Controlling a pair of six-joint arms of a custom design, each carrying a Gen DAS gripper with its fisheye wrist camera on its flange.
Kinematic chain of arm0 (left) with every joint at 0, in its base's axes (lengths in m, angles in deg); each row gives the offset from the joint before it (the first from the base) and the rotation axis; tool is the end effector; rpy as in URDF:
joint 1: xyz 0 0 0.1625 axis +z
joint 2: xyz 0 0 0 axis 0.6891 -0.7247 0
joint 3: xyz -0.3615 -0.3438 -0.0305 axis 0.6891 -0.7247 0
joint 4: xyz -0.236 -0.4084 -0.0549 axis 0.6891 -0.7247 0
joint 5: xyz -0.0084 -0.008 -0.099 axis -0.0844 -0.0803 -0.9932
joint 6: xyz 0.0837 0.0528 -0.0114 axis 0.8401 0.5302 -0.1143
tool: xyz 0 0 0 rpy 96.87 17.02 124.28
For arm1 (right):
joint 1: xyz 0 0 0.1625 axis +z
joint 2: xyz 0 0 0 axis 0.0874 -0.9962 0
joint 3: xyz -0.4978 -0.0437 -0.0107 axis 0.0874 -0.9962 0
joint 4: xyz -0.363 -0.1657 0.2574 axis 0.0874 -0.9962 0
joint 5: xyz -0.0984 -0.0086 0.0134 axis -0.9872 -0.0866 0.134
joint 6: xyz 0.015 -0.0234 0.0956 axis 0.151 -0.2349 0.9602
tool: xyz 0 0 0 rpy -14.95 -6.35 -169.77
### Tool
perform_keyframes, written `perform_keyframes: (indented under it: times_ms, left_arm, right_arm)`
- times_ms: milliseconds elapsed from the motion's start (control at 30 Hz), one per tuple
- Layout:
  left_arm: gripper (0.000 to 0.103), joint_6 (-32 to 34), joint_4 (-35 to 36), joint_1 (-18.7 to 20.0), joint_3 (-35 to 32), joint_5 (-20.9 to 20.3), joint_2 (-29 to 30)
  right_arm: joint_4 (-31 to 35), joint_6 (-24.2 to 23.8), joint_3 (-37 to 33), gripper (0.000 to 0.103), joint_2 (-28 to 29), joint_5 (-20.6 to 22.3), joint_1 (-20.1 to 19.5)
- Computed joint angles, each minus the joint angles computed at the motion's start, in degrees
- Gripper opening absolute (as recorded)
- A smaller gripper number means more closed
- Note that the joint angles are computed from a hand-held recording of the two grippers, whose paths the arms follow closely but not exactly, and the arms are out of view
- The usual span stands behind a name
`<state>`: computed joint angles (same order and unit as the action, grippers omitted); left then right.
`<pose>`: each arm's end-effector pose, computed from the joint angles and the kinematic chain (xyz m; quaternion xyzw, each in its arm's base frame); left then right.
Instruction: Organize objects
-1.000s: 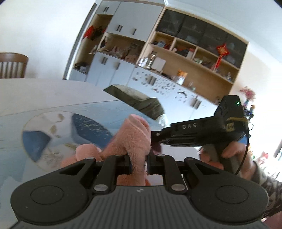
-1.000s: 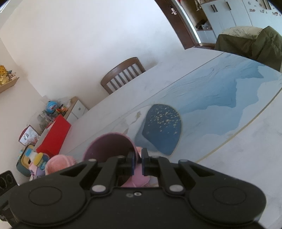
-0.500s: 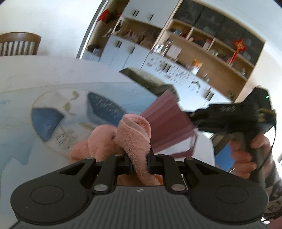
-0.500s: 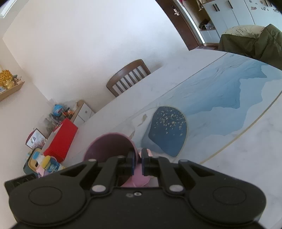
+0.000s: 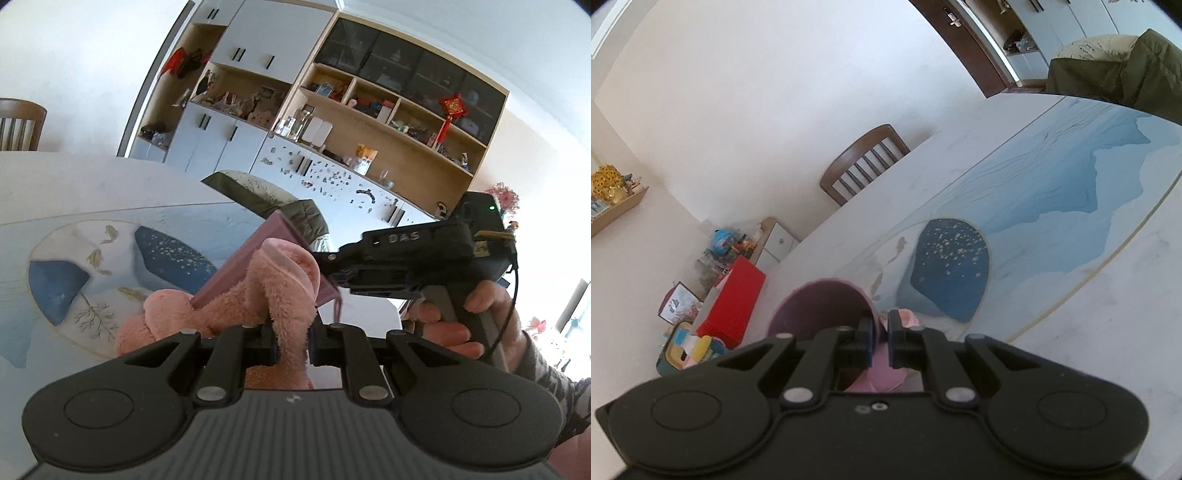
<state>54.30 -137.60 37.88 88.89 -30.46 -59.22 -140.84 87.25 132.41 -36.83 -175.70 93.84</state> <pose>-0.0163 -0.7836 0.2598 -0.4170 -0.8690 0.2452 0.1035 0.2323 -0.7373 0.0747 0.0098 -0.8925 0.4497 0.0334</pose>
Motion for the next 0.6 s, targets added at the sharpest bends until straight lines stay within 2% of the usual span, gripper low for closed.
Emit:
perform_keyframes:
  times_ms: [200, 267, 367, 467, 567, 600]
  left_arm:
    - [0.014, -1.5, -1.7, -0.3, -0.6, 4.4, 0.9]
    - [0.014, -2.9, -1.6, -0.5, -1.1, 7.2, 1.4]
    - [0.014, -4.1, -2.9, -1.4, -1.2, 13.8, 2.2]
    - [0.014, -2.7, -5.9, -2.2, 0.4, 16.0, 1.9]
    - [0.014, 2.2, -13.3, -4.4, 4.4, 21.1, 0.7]
    - [0.014, 3.9, -15.3, -4.8, 5.6, 21.1, 0.3]
  right_arm:
    - [-0.7, 0.2, 1.0, 0.007, -0.8, 1.1, -0.1]
    - [-1.2, -0.1, 1.3, 0.007, -1.0, 1.4, -0.1]
    - [-1.8, 0.0, 1.7, 0.007, -1.2, 1.4, -0.2]
    - [-3.1, -0.6, 1.6, 0.007, -1.0, -0.8, 0.1]
    - [-3.4, -0.6, 1.3, 0.007, -0.9, -2.6, 0.2]
    - [-3.5, -0.6, 1.3, 0.007, -0.9, -2.7, 0.1]
